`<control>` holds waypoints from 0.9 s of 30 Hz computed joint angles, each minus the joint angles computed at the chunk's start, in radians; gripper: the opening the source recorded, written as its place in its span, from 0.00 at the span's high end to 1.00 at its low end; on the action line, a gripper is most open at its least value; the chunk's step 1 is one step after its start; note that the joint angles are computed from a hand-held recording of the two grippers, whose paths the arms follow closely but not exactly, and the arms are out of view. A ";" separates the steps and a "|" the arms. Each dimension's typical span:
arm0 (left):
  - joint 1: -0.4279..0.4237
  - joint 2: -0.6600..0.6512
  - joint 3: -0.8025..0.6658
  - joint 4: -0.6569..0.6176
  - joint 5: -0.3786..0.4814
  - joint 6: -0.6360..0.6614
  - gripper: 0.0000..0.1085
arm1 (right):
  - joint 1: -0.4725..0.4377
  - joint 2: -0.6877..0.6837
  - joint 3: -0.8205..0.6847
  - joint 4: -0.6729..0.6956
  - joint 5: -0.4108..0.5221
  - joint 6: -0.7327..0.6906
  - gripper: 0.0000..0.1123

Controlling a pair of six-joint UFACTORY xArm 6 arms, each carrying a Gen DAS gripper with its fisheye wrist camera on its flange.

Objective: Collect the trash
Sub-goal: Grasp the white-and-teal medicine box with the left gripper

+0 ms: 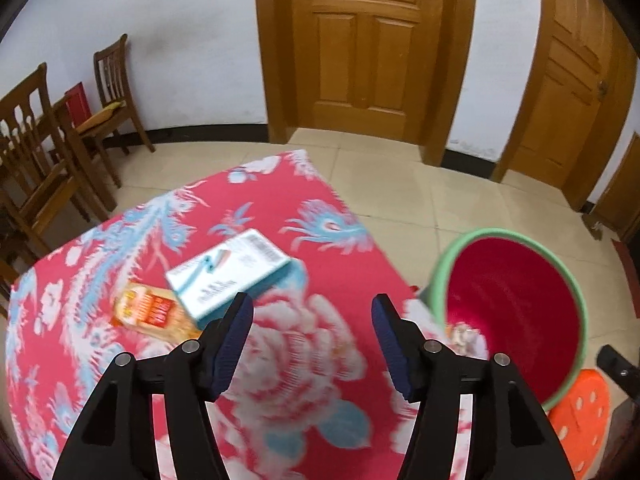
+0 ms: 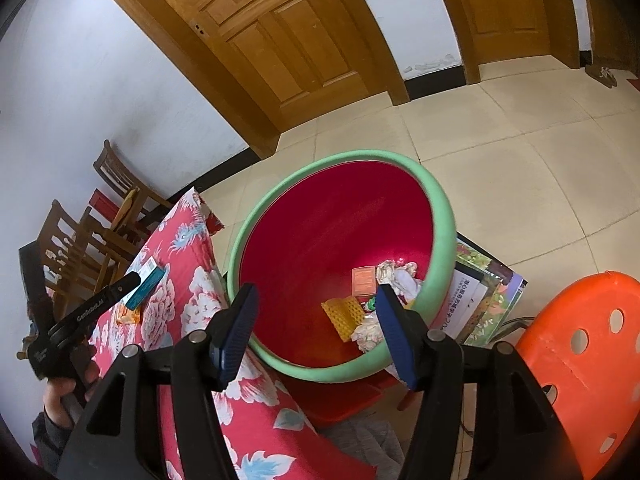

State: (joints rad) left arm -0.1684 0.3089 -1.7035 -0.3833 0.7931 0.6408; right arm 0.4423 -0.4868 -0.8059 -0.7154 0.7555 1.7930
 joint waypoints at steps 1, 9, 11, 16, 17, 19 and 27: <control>0.005 0.021 -0.028 0.010 0.009 0.000 0.39 | 0.001 0.006 -0.005 0.001 0.001 -0.001 0.42; 0.032 0.199 -0.269 0.106 0.114 -0.012 0.32 | 0.003 0.054 -0.049 0.026 0.004 -0.028 0.41; 0.036 0.243 -0.332 0.118 0.154 -0.010 0.32 | 0.006 0.060 -0.055 0.027 0.007 -0.031 0.41; 0.036 0.284 -0.380 0.141 0.146 0.024 0.30 | 0.009 0.099 -0.093 0.042 0.014 -0.058 0.41; 0.036 0.294 -0.394 0.143 0.151 0.026 0.30 | 0.008 0.106 -0.102 0.046 0.015 -0.066 0.41; 0.035 0.318 -0.430 0.147 0.163 0.036 0.30 | 0.009 0.131 -0.128 0.050 0.015 -0.084 0.41; 0.039 0.477 -0.678 0.175 0.273 0.011 0.30 | 0.004 0.241 -0.230 0.078 -0.007 -0.143 0.41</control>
State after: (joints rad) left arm -0.1299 0.7861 -2.3819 -0.2079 1.0663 0.6523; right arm 0.4461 -0.2455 -1.0355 -0.6373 0.7489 1.6497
